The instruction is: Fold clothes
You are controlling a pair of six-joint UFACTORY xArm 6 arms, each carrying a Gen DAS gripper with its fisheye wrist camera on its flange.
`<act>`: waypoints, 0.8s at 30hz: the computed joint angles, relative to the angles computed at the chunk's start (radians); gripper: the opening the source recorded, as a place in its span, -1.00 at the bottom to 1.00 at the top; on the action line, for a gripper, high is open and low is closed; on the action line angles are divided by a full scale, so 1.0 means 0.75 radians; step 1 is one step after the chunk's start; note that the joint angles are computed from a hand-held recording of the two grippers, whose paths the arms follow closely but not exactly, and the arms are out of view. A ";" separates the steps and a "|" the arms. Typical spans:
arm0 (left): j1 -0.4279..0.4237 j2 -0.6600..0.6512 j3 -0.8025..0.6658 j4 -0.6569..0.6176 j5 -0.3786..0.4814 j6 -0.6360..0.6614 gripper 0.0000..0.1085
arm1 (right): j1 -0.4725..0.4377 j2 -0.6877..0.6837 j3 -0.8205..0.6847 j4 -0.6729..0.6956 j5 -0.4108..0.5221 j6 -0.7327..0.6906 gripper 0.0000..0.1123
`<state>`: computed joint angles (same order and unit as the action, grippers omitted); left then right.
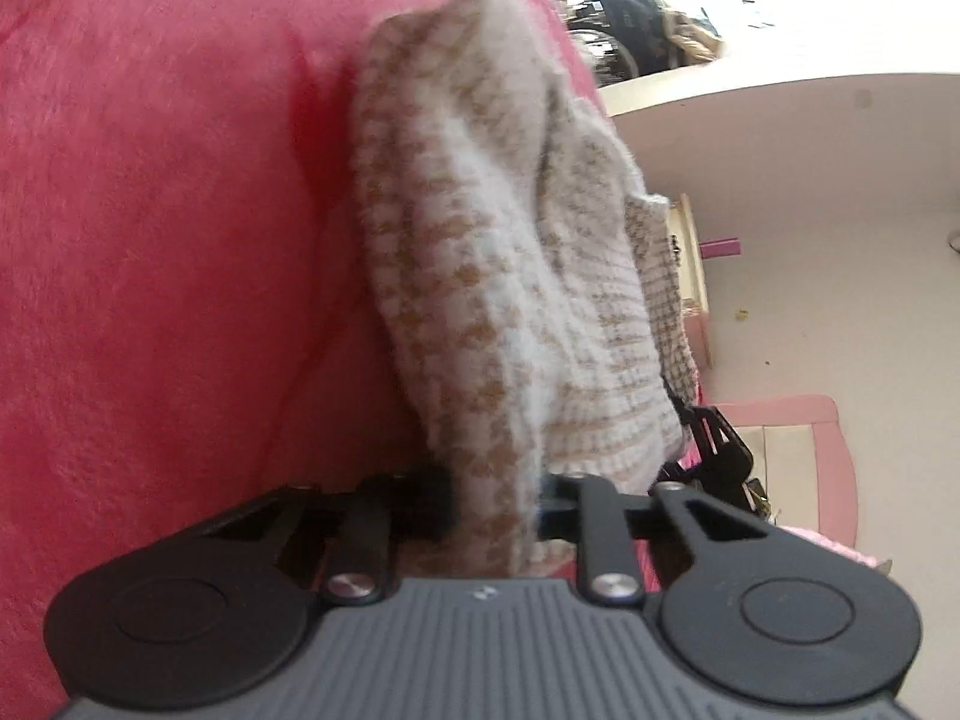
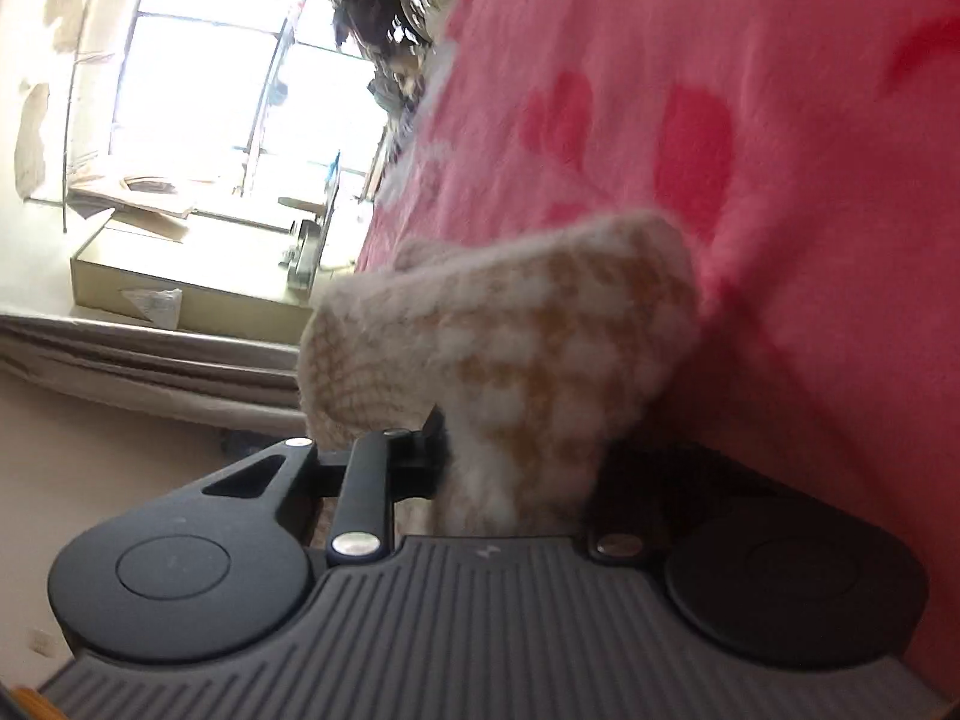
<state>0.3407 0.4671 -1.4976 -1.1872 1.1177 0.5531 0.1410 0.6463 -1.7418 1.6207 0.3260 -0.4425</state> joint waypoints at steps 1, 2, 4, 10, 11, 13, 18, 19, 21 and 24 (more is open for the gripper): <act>0.010 -0.003 -0.003 -0.003 0.011 0.020 -0.69 | 0.019 -0.041 0.037 0.024 -0.031 -0.032 -0.58; 0.026 -0.002 -0.014 -0.003 0.031 0.035 -0.71 | 0.037 -0.082 0.072 0.052 -0.058 -0.066 -0.58; 0.066 0.011 -0.048 -0.001 0.085 0.060 -0.74 | 0.056 -0.193 0.175 0.141 -0.052 -0.155 -0.59; 0.233 0.006 -0.130 0.096 0.360 0.080 -0.73 | 0.172 -0.723 0.749 0.150 -0.019 -0.119 -0.59; 0.249 -0.010 -0.123 0.133 0.376 0.094 -0.72 | 0.199 -0.819 0.856 0.144 -0.029 -0.082 -0.58; 0.257 -0.038 -0.067 0.172 0.337 0.133 -0.70 | 0.230 -0.939 1.020 0.160 -0.080 -0.133 -0.52; 0.252 -0.067 0.007 0.208 0.258 0.158 -0.55 | 0.122 -0.917 1.147 0.257 0.010 -0.159 -0.25; 0.253 -0.082 0.008 0.228 0.244 0.176 -0.51 | 0.090 -0.908 1.157 0.245 0.060 -0.117 -0.25; 0.259 -0.124 0.022 0.261 0.196 0.203 -0.41 | 0.080 -0.928 1.155 0.056 0.065 -0.035 -0.19; 0.273 -0.154 0.015 0.240 0.135 0.214 -0.36 | 0.108 -1.013 1.222 -0.255 -0.008 0.104 0.10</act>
<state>0.5457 0.3513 -1.4864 -1.0070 1.2187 0.7137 0.2221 -0.1133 -0.8256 1.4292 0.3203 -0.3644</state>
